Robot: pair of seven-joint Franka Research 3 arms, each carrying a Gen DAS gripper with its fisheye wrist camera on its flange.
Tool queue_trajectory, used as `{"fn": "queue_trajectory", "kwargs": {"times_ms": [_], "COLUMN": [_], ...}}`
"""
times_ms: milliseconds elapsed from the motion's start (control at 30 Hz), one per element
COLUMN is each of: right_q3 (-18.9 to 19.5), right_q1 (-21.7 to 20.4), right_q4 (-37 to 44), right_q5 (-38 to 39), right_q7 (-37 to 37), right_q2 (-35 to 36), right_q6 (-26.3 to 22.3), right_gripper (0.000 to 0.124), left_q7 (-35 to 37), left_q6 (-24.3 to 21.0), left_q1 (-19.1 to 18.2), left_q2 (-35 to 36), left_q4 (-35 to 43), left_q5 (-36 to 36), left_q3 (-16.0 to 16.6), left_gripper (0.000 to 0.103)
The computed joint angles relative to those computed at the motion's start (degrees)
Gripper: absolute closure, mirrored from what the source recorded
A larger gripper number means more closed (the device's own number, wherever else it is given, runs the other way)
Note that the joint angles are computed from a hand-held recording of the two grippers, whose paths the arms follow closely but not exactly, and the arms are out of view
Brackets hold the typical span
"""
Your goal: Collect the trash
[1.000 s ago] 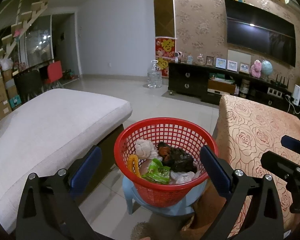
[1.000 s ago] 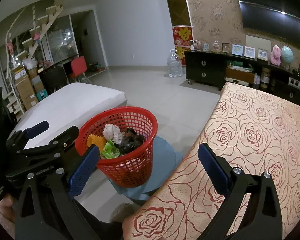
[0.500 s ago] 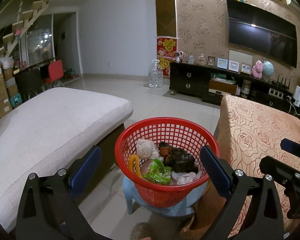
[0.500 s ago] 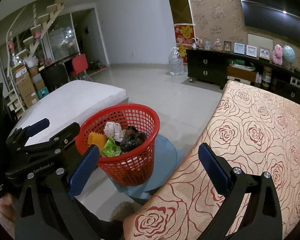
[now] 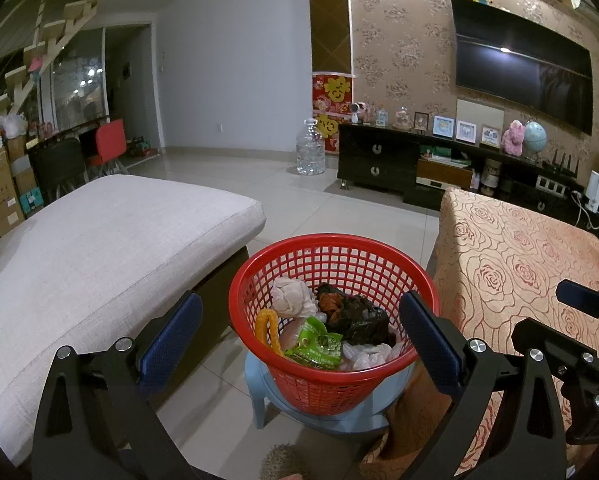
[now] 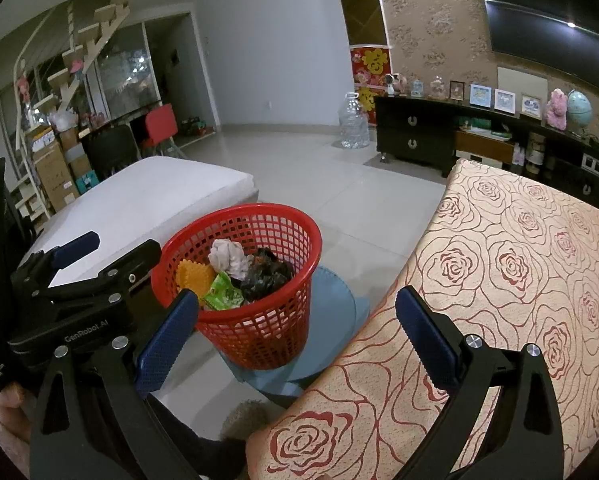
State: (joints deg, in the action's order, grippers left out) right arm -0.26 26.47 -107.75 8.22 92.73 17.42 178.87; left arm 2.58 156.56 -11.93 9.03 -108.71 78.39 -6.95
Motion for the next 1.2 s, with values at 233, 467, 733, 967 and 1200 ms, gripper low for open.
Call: {"fn": "queue_trajectory", "kwargs": {"times_ms": [233,467,733,967,1200], "right_q3": [0.0,0.0,-0.1,-0.2,-0.3], "right_q1": [0.0,0.0,0.1,0.2,0.3], "right_q4": [-0.1,0.1,0.0,0.2,0.1], "right_q5": [0.1,0.1,-0.1,-0.3,-0.6], "right_q7": [-0.1,-0.1,0.1,0.3,0.5], "right_q2": [0.0,0.0,0.0,0.0,0.0], "right_q6": [0.1,-0.1,-0.1,-0.3,-0.3], "right_gripper": [0.028,0.028,0.028,0.028,0.028], "left_q7": [-0.1,-1.4,-1.0,-1.1,-2.1], "left_q6": [0.4,1.6,0.9,-0.5,-1.3], "left_q1": [0.1,0.3,0.4,0.1,0.2], "left_q2": [0.0,0.3,0.2,0.0,-0.2], "left_q4": [0.0,-0.2,0.0,0.1,0.1], "left_q5": [-0.2,0.6,0.2,0.8,3.1], "left_q3": [0.0,0.4,0.3,0.3,0.0], "left_gripper": [0.008,0.008,0.008,0.008,0.008]}}
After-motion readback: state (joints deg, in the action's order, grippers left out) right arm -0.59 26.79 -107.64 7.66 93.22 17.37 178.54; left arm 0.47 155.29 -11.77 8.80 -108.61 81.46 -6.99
